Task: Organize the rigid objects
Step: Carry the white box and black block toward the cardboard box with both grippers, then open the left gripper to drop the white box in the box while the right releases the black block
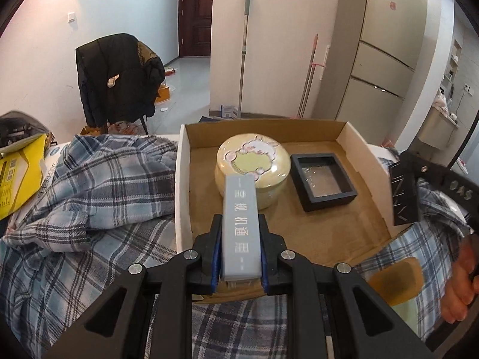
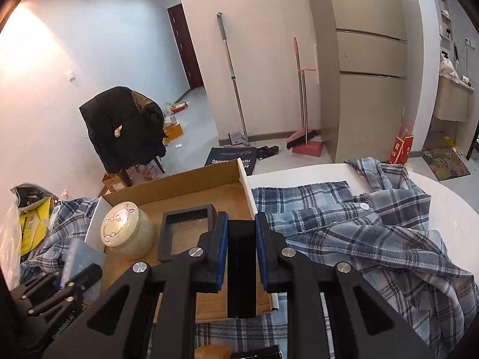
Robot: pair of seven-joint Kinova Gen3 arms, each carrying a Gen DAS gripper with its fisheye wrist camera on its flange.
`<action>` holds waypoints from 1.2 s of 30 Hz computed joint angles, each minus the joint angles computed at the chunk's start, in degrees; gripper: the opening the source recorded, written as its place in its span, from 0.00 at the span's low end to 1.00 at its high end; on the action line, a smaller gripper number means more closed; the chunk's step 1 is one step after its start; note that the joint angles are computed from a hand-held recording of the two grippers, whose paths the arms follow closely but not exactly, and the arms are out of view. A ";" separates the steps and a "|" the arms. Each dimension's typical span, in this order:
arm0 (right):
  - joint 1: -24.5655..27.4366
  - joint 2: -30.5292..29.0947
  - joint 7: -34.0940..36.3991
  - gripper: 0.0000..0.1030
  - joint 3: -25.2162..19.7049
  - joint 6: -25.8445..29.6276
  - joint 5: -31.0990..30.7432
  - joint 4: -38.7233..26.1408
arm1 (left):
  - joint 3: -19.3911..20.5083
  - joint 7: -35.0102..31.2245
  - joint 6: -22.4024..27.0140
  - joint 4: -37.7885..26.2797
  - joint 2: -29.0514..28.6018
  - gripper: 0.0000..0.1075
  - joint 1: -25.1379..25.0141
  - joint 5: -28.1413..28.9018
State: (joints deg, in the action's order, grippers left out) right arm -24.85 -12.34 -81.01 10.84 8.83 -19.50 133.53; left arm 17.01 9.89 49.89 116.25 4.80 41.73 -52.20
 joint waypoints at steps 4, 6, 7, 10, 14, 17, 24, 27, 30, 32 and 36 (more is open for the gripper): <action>0.95 0.17 -0.53 0.16 -0.47 0.13 0.29 -0.09 | -0.28 0.23 -0.49 0.27 0.19 0.20 -0.27 0.35; 1.51 0.39 -0.69 0.16 -0.85 0.60 0.62 -0.32 | -0.18 0.64 0.00 0.26 0.19 0.20 -0.03 -0.07; 0.97 0.35 -0.31 0.16 -0.29 0.57 0.26 -0.29 | 0.31 0.75 0.11 0.30 0.15 0.20 -0.42 -0.17; -0.96 0.06 1.25 0.16 1.57 0.61 -0.89 -0.22 | 6.64 3.34 2.24 0.39 0.44 0.20 -4.99 -2.02; -4.78 -0.75 3.93 0.16 5.01 -0.09 -2.80 0.05 | 5.98 12.67 10.00 1.26 -0.76 0.37 0.66 -7.94; -6.65 -0.97 4.80 0.16 6.50 -0.87 -3.24 0.10 | 2.10 19.66 16.37 2.62 -1.67 0.83 8.61 -13.15; 0.68 2.99 2.59 0.16 -0.95 1.46 -0.46 -2.32 | 5.03 25.47 21.99 4.82 1.02 0.83 9.50 -19.89; 6.58 5.19 -1.49 0.16 -6.86 4.63 3.36 -4.56 | 4.54 25.87 20.32 5.22 0.12 0.83 8.53 -18.62; 8.72 7.46 -5.16 0.16 -9.47 7.44 7.07 -6.48 | 4.55 27.44 19.23 5.93 -0.98 0.83 7.74 -18.39; 10.17 8.71 -9.76 0.16 -11.88 8.89 11.67 -7.45 | 4.72 28.24 18.34 6.62 -1.83 0.83 7.15 -18.41; 14.00 9.81 -18.28 0.16 -18.01 9.79 20.72 -7.99 | 5.43 26.76 17.49 6.32 -1.99 0.83 6.32 -17.76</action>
State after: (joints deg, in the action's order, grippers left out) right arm -10.85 -2.53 -99.29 -7.17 18.62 1.22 125.55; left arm 22.45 36.65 67.38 122.57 2.81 48.05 -69.96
